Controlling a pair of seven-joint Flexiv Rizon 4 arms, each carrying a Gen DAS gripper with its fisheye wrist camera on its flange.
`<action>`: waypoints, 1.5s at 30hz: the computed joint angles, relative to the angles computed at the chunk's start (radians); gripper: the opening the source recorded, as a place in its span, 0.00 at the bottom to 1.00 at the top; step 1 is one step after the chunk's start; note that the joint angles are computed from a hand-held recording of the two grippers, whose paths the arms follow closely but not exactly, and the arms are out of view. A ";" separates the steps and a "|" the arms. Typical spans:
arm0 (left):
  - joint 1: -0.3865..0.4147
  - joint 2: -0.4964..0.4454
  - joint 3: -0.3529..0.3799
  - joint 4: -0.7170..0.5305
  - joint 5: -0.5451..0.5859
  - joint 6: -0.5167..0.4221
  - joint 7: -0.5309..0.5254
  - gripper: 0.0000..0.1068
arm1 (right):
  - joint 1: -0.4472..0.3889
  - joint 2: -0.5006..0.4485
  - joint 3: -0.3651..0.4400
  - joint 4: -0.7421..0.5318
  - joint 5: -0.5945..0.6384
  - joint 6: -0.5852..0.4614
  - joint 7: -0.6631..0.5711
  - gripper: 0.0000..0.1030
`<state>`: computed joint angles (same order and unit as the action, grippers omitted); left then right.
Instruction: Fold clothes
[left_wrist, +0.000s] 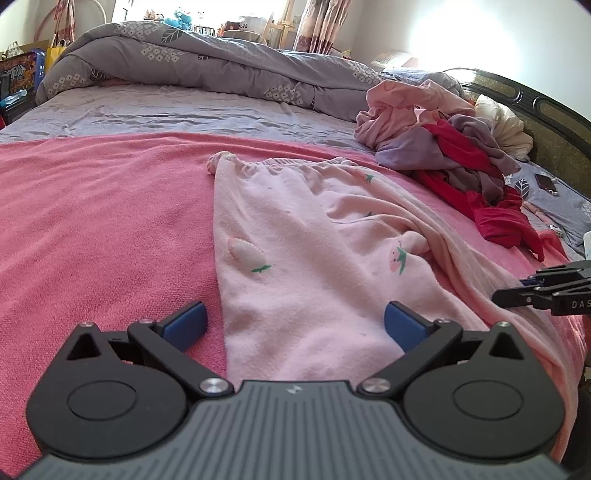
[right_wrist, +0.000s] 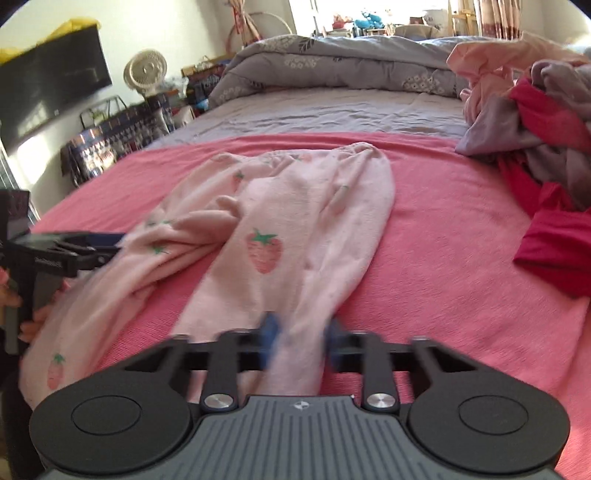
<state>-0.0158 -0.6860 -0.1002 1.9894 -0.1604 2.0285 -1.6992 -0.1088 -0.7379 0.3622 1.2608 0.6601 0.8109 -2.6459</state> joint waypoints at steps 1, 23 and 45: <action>0.000 0.000 -0.001 -0.001 0.000 -0.001 0.000 0.96 | 0.001 0.010 -0.001 0.009 0.014 0.028 0.001 0.08; -0.083 0.075 0.070 0.102 -0.049 0.015 0.007 0.96 | 0.010 -0.037 0.020 -0.030 0.024 0.083 0.183 0.07; -0.163 0.152 0.136 0.046 -0.173 -0.238 0.173 0.96 | 0.065 -0.023 -0.069 -0.039 -0.277 0.370 0.396 0.57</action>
